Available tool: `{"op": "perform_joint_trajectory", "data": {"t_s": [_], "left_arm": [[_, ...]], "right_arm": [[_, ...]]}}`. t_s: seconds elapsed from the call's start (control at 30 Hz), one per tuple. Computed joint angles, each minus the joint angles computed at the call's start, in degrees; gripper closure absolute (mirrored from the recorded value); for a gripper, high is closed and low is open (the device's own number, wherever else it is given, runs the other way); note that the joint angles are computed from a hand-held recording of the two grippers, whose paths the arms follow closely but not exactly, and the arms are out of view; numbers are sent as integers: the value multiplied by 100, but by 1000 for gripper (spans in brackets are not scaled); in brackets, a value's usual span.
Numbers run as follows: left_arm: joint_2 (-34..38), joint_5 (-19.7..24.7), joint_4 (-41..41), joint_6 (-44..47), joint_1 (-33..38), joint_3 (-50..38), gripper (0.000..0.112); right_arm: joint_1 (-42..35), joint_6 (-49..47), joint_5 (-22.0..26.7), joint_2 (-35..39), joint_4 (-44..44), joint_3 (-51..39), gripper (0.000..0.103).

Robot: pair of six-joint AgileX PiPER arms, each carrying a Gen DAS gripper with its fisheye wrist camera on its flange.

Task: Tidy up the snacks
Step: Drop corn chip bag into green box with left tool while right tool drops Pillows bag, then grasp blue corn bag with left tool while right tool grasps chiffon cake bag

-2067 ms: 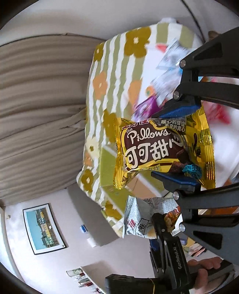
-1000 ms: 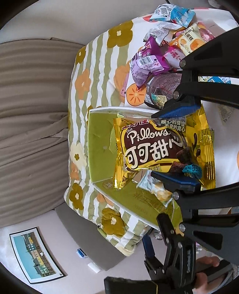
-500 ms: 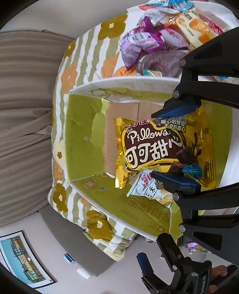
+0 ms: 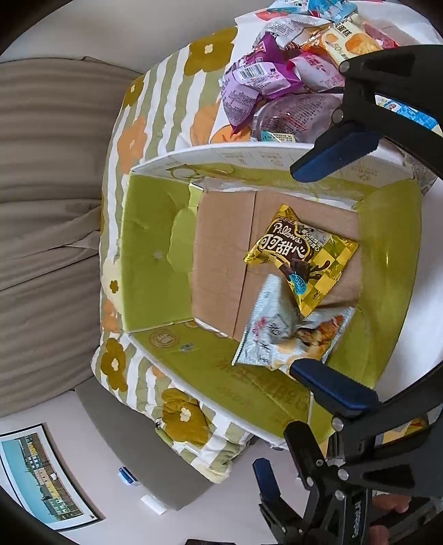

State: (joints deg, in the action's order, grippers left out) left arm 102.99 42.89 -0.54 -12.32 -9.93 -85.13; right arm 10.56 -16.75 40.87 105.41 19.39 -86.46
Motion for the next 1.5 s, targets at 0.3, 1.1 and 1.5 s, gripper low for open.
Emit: {"op": "perform_joint_trajectory", "data": {"t_s": [0.3, 1.1, 1.5], "left_arm": [[-266, 40, 744, -970, -614, -203, 11], [1527, 1505, 2789, -4237, -4056, -2924, 11], [2671, 1513, 2796, -4500, -4304, -3173, 11]], "right_arm": [[-477, -818, -10, -607, 630, 374, 0], [-4652, -5175, 1688, -1199, 2767, 634, 0], [-5041, -6246, 2263, 283, 2803, -43, 0]]}}
